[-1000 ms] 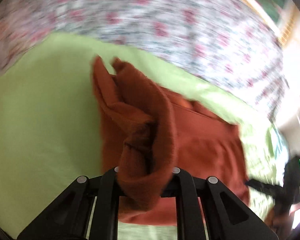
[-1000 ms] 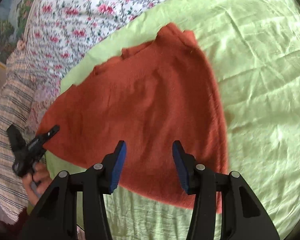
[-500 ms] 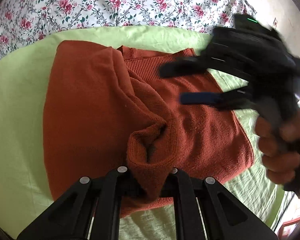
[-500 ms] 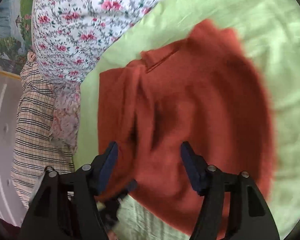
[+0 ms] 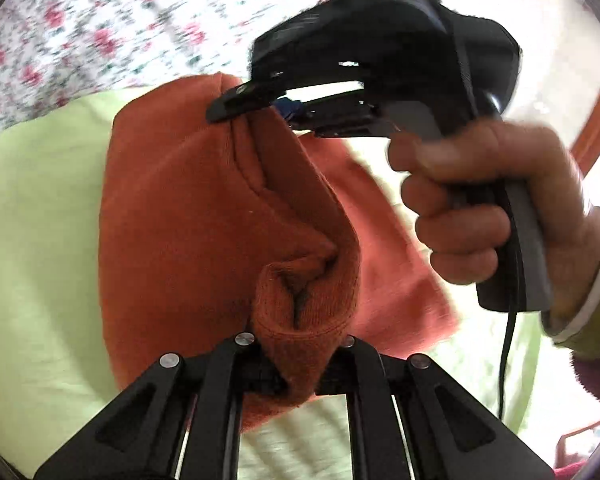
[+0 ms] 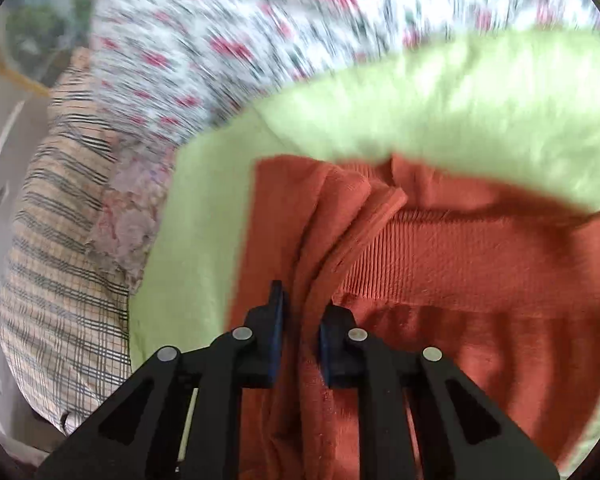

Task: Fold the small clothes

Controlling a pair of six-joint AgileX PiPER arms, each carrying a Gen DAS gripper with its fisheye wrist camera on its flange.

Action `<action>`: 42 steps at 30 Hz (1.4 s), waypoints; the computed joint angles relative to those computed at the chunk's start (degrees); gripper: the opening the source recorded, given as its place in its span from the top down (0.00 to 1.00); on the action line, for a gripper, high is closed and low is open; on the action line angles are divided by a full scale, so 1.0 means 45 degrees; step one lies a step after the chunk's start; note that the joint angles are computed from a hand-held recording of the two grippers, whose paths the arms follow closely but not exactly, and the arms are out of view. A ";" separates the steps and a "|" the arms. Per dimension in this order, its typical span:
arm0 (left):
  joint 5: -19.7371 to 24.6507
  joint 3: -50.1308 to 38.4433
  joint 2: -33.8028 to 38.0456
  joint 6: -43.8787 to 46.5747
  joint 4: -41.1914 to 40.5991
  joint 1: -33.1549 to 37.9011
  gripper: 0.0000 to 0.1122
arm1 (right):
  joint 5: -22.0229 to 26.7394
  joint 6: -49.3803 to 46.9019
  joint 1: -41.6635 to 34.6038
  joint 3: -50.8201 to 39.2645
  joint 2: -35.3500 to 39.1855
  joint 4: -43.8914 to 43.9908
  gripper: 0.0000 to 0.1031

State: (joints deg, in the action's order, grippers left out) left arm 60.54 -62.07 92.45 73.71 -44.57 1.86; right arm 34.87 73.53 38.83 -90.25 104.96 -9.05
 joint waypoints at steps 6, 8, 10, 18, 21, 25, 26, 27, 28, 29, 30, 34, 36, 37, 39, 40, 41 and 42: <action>0.0431 0.0629 -0.0138 -0.0205 -0.0251 -0.1444 0.93 | 0.1062 0.3495 0.0629 0.3655 -0.3514 -0.2982 0.92; 0.0050 0.0969 -0.0183 -0.0230 -0.0150 -0.2089 0.93 | 0.1029 0.4091 0.0502 0.4871 -0.4116 -0.2802 0.92; -0.0283 0.1539 -0.0442 -0.0198 -0.0057 -0.2468 0.93 | 0.0780 0.4593 0.0445 0.5966 -0.4580 -0.2697 0.92; -0.0255 0.1119 -0.0136 -0.0528 -0.0077 -0.2954 0.93 | 0.0360 0.6834 0.0914 0.7098 -0.5090 -0.4229 0.93; -0.0607 0.1319 0.0007 -0.0631 -0.0025 -0.3194 0.93 | 0.0356 0.6789 0.0802 0.7402 -0.5145 -0.4157 0.93; -0.1468 0.1883 0.0113 -0.0547 -0.0061 -0.3870 0.93 | 0.0747 0.6005 0.0572 0.7381 -0.4760 -0.3464 0.93; -0.1649 0.2043 0.0107 -0.0372 -0.0077 -0.3945 0.93 | 0.0830 0.6037 0.0585 0.7374 -0.4728 -0.3467 0.93; -0.1740 0.2078 0.0182 -0.0331 -0.0040 -0.3981 0.92 | 0.0946 0.6051 0.0631 0.7337 -0.4705 -0.3486 0.93; -0.1682 0.2038 0.0321 -0.0397 0.0081 -0.3925 0.91 | 0.1098 0.6035 0.0686 0.7259 -0.4656 -0.3487 0.93; -0.1492 0.1903 0.0452 -0.0462 0.0143 -0.3839 0.90 | 0.1231 0.6048 0.0738 0.7192 -0.4610 -0.3479 0.93; -0.1273 0.1692 0.0587 -0.0614 0.0221 -0.3806 0.89 | 0.1280 0.6201 0.0805 0.7198 -0.4615 -0.3543 0.93; 0.0439 0.0685 0.0816 -0.0706 0.0651 -0.2508 0.70 | 0.1959 0.6617 0.1169 0.6865 -0.4588 -0.3751 0.92; 0.0944 0.0538 0.0583 -0.0632 0.0745 -0.1814 0.57 | 0.2423 0.7055 0.1433 0.6768 -0.4752 -0.3887 0.92; 0.1224 0.0299 0.0615 -0.0609 0.0781 -0.1367 0.49 | 0.2616 0.7338 0.1581 0.6761 -0.4836 -0.3986 0.91; 0.1694 -0.0441 0.0879 -0.0742 0.0871 -0.0344 0.40 | 0.2922 0.8332 0.2047 0.6951 -0.5210 -0.4339 0.80; 0.1767 -0.0606 0.0907 -0.0839 0.0902 -0.0068 0.35 | 0.2974 0.8901 0.2291 0.7097 -0.5390 -0.4586 0.57; 0.1777 -0.1210 0.1323 -0.1163 0.0968 0.0363 0.31 | 0.3026 0.9356 0.2493 0.7190 -0.5511 -0.4811 0.32; 0.1743 -0.1766 0.1768 -0.1551 0.1039 0.0579 0.30 | 0.3149 0.9965 0.2812 0.7281 -0.5616 -0.5189 0.24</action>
